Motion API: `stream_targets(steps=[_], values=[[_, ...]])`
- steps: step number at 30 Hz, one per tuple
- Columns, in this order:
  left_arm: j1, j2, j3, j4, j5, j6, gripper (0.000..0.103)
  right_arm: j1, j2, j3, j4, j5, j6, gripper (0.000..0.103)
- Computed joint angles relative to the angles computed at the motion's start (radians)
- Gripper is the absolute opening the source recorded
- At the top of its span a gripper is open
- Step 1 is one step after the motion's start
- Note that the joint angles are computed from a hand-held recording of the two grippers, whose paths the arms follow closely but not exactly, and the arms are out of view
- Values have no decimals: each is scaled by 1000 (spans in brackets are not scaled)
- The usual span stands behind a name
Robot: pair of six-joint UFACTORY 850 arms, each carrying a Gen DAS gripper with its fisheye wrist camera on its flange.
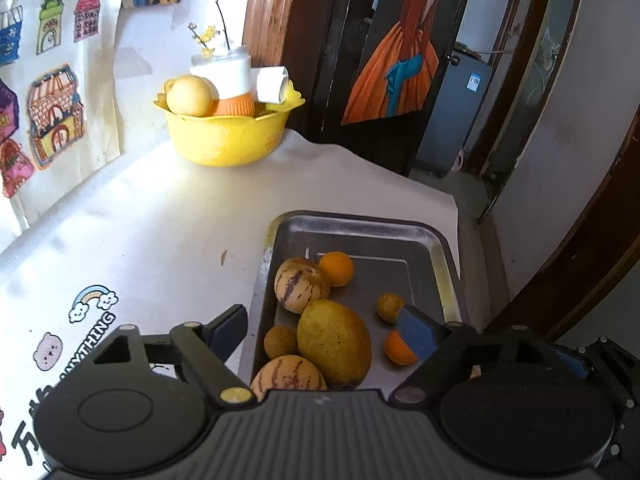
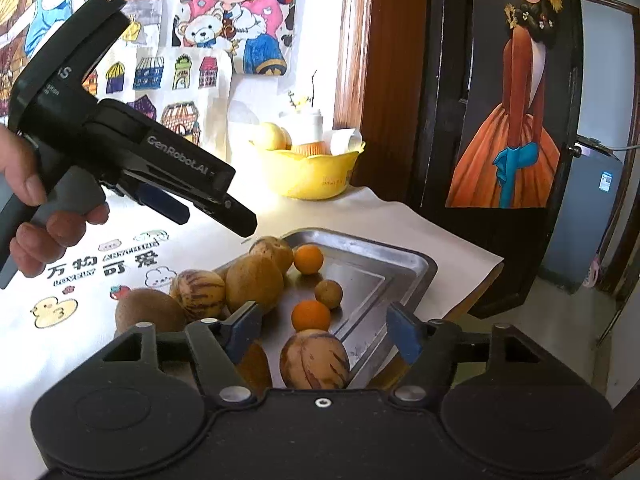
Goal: Organize fruits
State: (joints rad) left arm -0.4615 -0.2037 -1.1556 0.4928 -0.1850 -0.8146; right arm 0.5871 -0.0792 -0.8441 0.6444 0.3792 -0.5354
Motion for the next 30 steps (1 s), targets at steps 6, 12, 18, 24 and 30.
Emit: stream_targets(steps=[6,12,18,24,30], values=[[-2,32,24,144,7,-153,99,8,19,13,-24,27,60,86],[-2,55,46,326,2,-351,102,20,28,11,-13,45,57,93],[-4,74,69,492,-19,-521,102,34,39,8,40,55,12,99],[-10,121,121,779,-58,-798,102,55,52,17,114,72,-7,102],[7,174,189,932,-18,-923,102,69,66,27,118,62,66,102]])
